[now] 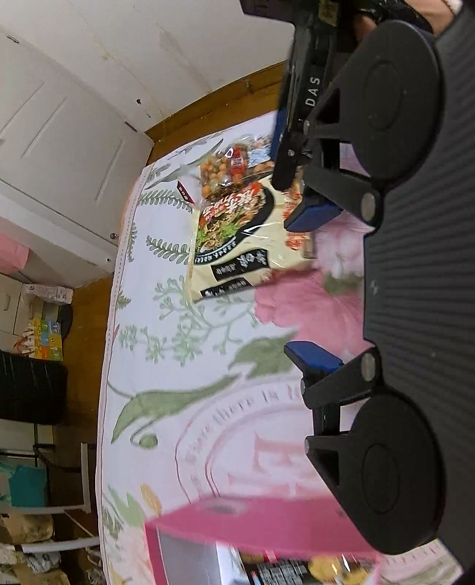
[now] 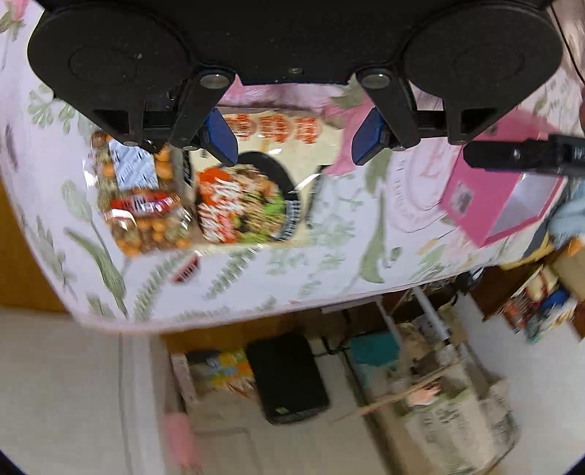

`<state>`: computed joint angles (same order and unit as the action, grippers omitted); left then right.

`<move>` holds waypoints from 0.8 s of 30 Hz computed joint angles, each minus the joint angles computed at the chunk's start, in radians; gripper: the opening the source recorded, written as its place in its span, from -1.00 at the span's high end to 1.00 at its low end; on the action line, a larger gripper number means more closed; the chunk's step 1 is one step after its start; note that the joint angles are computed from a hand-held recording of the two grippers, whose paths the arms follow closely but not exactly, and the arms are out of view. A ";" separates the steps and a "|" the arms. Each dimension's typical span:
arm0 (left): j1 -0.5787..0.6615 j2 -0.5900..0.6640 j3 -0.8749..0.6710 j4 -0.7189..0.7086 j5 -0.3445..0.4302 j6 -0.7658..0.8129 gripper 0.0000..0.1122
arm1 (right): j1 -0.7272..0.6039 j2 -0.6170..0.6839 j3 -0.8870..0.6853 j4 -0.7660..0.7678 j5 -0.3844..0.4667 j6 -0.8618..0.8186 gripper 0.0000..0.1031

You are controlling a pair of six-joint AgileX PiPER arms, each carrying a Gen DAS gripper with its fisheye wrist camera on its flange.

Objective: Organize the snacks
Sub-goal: 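Move both grippers to the cream noodle pack on the bed, then grasp the cream noodle pack with the left gripper and lift it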

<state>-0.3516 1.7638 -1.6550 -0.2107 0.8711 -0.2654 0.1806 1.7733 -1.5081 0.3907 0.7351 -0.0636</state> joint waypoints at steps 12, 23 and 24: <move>-0.015 0.297 -0.180 -0.056 -0.091 -0.034 -0.11 | -0.079 0.121 -0.025 0.084 -0.016 -0.027 -0.43; 0.027 0.321 -0.080 -0.357 -0.141 0.125 0.57 | 0.029 0.192 -0.236 -0.243 0.217 0.279 -0.50; 0.032 0.325 -0.087 -0.374 -0.127 0.119 0.57 | 0.037 0.184 -0.224 -0.246 0.199 0.265 -0.58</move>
<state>-0.3198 2.0888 -1.7418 -0.5848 0.7443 -0.1466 0.2174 1.9569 -1.7323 0.1444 0.9337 0.2010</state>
